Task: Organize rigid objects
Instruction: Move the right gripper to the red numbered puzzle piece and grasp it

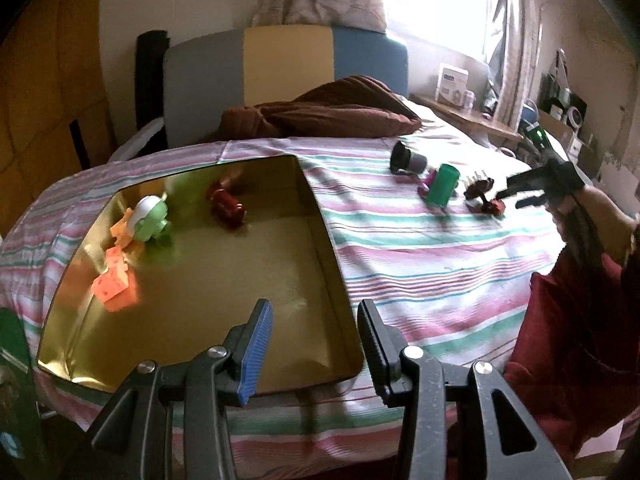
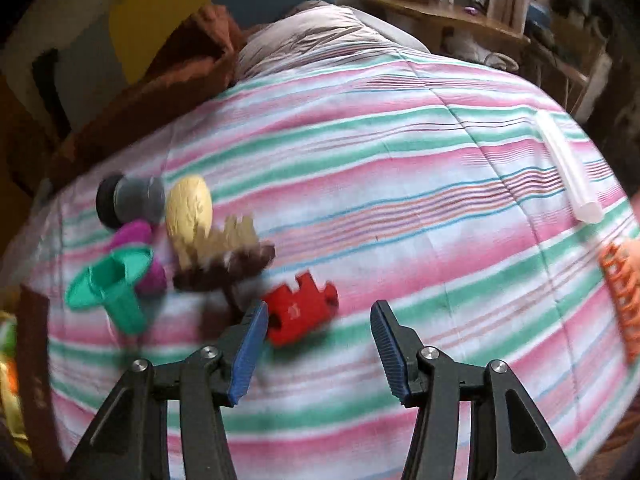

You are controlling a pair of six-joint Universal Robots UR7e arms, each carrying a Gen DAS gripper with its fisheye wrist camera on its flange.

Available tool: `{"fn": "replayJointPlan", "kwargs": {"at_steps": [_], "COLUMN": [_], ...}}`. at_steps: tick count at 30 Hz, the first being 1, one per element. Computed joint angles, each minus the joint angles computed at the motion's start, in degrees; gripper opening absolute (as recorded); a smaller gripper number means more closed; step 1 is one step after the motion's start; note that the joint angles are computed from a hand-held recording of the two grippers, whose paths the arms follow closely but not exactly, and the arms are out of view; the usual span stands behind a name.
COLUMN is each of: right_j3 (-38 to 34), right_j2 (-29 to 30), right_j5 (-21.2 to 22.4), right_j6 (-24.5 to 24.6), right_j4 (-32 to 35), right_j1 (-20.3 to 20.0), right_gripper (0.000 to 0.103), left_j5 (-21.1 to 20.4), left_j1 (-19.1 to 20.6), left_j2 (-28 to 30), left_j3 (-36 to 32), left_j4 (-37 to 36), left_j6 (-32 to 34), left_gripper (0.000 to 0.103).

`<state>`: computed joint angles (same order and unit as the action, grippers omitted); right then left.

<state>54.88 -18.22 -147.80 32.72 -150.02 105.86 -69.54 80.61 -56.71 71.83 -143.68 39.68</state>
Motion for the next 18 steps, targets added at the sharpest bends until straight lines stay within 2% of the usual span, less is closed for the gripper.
{"fn": "replayJointPlan", "kwargs": {"at_steps": [2,5,8,13,14,15,18], "right_j3": [-0.63,-2.86,-3.35,-5.00,-4.81,-4.79,-4.26], "right_j2": [0.52,1.77,2.16,3.26,3.04,3.01,2.62], "right_j5": [1.01,0.97,3.39,2.91,3.10,3.22,3.25], "right_j6": [-2.90,-4.12,-5.14,-7.59,-7.63,-7.57,-8.23], "right_j4": [-2.58,-0.11,-0.65,0.43,0.63,0.93,0.55], "right_j1": [-0.45,-0.90,-1.32,-1.23,-1.34,-1.40,-1.46], "right_gripper": [0.055,0.055,0.055,0.054,0.052,0.045,0.045], "left_j5": [0.20,0.48,0.85,0.61,0.27,0.00,-1.15], "left_j1": [-0.37,-0.83,-1.27,-2.05,-2.25,-2.44,-3.00], "left_j2": [-0.01,0.06,0.25,0.89,0.97,1.08,1.50], "left_j3": [0.40,0.73,0.96,0.48,0.37,0.15,-0.69], "left_j4": [-0.05,0.01,-0.04,1.43,1.79,2.28,4.01], "left_j6": [1.09,1.85,1.99,1.37,1.30,1.08,0.11], "left_gripper": [0.044,0.044,0.044,0.044,0.044,0.044,0.044]}}
